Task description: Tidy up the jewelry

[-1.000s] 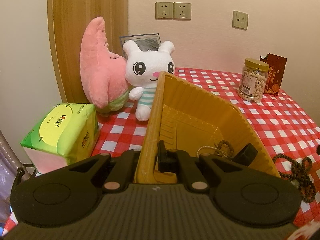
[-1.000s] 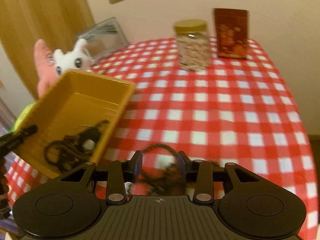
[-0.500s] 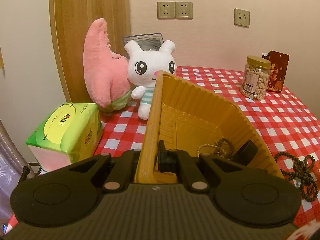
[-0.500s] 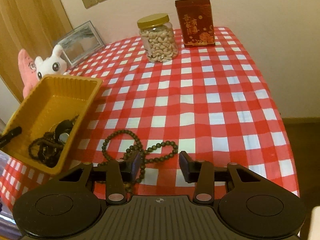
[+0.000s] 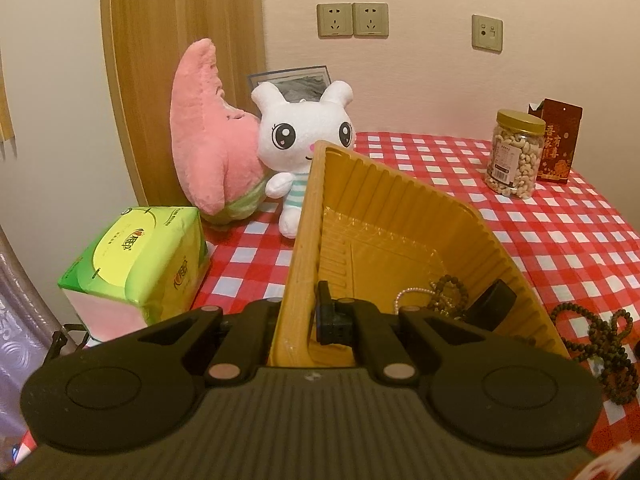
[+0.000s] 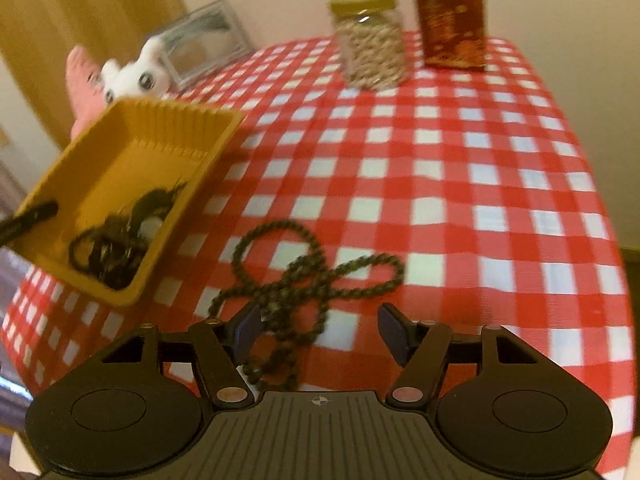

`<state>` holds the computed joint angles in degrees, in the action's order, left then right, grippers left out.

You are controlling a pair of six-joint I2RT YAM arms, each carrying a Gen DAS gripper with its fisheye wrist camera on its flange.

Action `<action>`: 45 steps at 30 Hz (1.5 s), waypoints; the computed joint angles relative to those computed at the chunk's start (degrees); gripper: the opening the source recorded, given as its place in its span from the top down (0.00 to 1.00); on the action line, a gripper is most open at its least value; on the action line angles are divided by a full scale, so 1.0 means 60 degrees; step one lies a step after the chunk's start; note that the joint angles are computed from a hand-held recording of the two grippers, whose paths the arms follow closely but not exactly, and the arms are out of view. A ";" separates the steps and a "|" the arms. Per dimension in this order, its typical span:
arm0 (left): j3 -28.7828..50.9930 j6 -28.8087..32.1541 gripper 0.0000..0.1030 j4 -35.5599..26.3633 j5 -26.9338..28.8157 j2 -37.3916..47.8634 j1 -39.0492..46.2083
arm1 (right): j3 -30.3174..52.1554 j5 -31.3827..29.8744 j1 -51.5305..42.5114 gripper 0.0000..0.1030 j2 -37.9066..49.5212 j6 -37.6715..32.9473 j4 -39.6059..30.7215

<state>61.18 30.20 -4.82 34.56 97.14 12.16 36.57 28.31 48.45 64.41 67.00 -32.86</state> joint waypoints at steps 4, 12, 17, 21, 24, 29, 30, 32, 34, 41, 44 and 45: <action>0.0001 -0.0002 0.96 0.0002 -0.0043 0.0002 -0.0003 | 0.0081 -0.0275 -0.0280 0.30 0.0619 -0.0354 0.0553; 0.0009 0.0009 0.96 0.0001 -0.0057 0.0020 -0.0007 | 0.0438 -0.0541 -0.0715 0.27 0.1728 -0.0163 0.0980; 0.0006 0.0002 0.96 -0.0004 -0.0060 0.0013 -0.0012 | 0.1101 -0.0135 -0.0662 0.23 0.2797 -0.0085 0.1021; -0.0011 -0.0001 0.96 0.0006 -0.0067 -0.0001 -0.0018 | 0.1907 0.0287 -0.0704 0.23 0.3787 0.0086 0.0604; -0.0002 0.0011 0.96 0.0010 -0.0055 0.0034 -0.0015 | 0.2306 0.0536 -0.0752 0.23 0.4267 0.0452 0.0382; -0.0111 0.0018 0.96 0.0092 -0.0035 0.0051 0.0001 | 0.2873 0.0694 -0.0757 0.32 0.4805 0.0016 -0.0130; -0.0109 0.0020 0.96 0.0086 -0.0041 0.0041 -0.0005 | 0.2841 0.0721 -0.0740 0.34 0.4781 0.0010 -0.0118; -0.0120 0.0031 0.96 0.0096 -0.0047 0.0043 -0.0003 | 0.2772 0.0730 -0.0745 0.40 0.4706 -0.0048 -0.0097; -0.0126 0.0026 0.96 0.0101 -0.0041 0.0044 0.0001 | 0.2740 0.0734 -0.0729 0.52 0.4646 -0.0133 -0.0090; -0.0171 0.0085 0.96 0.0152 -0.0016 0.0060 0.0007 | 0.2607 0.0661 -0.0621 0.73 0.4422 -0.0287 -0.0041; -0.0163 0.0083 0.96 0.0141 -0.0014 0.0061 0.0007 | 0.2372 0.0557 -0.0587 0.79 0.4202 -0.0354 0.0155; -0.0159 0.0081 0.96 0.0144 -0.0014 0.0062 0.0007 | 0.2227 0.0504 -0.0580 0.79 0.4069 -0.0378 0.0281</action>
